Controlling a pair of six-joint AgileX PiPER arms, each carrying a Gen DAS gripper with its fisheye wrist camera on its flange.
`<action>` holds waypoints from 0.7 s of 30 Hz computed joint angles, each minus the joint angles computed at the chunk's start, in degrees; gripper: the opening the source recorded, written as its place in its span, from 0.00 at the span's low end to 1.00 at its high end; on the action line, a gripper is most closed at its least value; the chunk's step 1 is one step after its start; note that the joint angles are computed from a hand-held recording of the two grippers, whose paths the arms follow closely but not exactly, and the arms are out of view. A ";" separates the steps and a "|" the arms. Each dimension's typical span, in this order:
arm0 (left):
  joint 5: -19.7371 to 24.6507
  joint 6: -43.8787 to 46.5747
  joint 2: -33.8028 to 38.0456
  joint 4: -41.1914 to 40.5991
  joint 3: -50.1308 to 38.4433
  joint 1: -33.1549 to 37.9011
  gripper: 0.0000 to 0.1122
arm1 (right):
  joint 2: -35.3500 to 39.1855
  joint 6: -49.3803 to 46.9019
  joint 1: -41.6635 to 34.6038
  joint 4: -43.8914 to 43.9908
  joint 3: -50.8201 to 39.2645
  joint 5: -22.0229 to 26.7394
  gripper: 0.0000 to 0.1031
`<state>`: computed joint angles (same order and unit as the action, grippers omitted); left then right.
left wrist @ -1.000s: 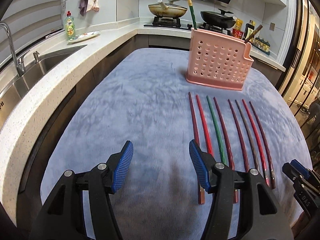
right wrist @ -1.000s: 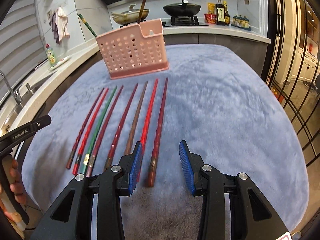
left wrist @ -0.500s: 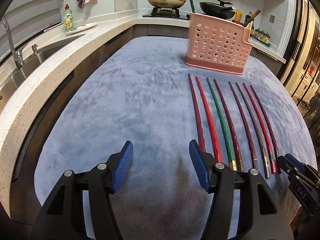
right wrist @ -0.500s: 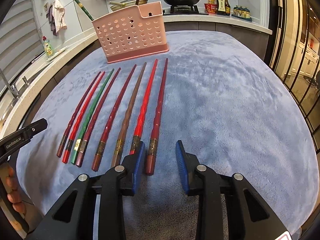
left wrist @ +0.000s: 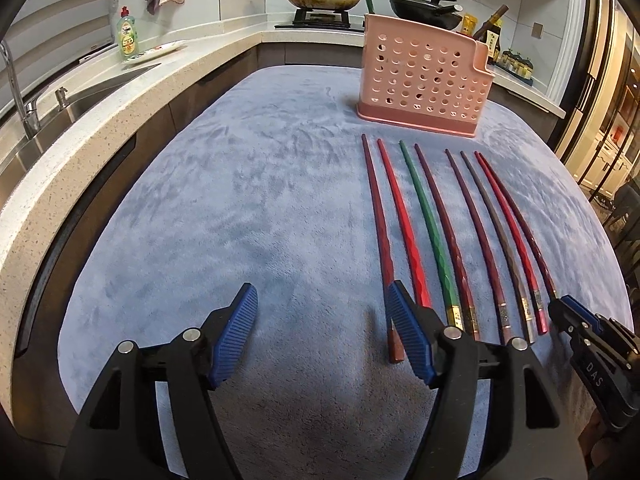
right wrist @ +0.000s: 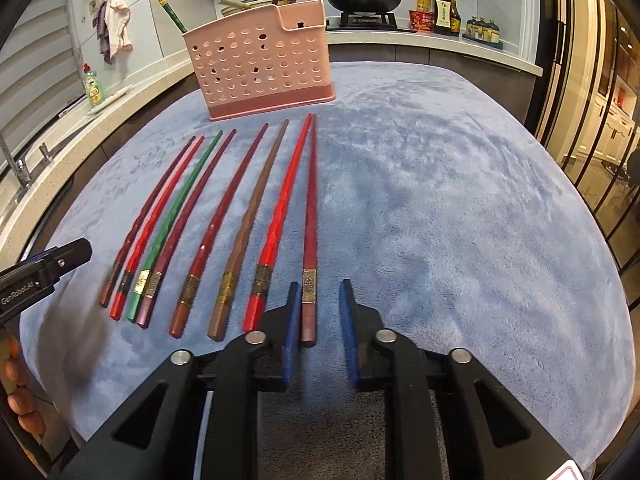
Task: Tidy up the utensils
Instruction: 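Grasp a dark red chopstick with the right gripper while the left grasps another dark red one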
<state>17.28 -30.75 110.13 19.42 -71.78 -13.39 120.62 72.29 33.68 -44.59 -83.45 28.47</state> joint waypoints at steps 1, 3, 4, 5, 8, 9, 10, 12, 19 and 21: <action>-0.04 0.16 0.01 -0.16 0.05 -0.09 0.58 | -0.10 0.12 -0.16 0.08 0.16 -0.13 0.12; -0.07 0.86 0.07 -0.90 0.08 -0.29 0.59 | -0.30 0.37 -0.37 0.11 0.49 -0.41 0.10; -0.06 0.86 0.15 -0.85 0.09 -0.47 0.59 | -0.43 0.52 -0.48 0.13 0.71 -0.62 0.09; -0.08 0.78 0.20 -0.75 0.15 -0.62 0.59 | -0.47 0.67 -0.52 0.10 0.78 -0.68 0.08; -0.16 1.24 0.59 -1.21 0.32 -1.02 0.59 | -0.67 1.36 -0.63 -0.21 1.25 -1.08 0.08; -0.12 1.22 0.69 -1.19 0.33 -1.16 0.59 | -0.75 1.46 -0.66 -0.18 1.34 -1.15 0.08; -0.11 1.19 0.90 -1.13 0.36 -1.36 0.59 | -0.78 1.48 -0.69 -0.12 1.38 -1.22 0.08; -0.15 1.12 1.19 -1.08 0.38 -1.54 0.59 | -0.90 1.67 -0.71 -0.09 1.56 -1.37 0.08; 0.16 0.20 2.66 -0.10 -0.14 -2.15 0.58 | -1.12 1.81 -0.89 0.04 1.94 -1.86 0.08; 0.40 -1.20 3.10 1.26 -0.29 -2.28 0.56 | -1.14 1.95 -0.88 -0.07 2.01 -1.89 0.08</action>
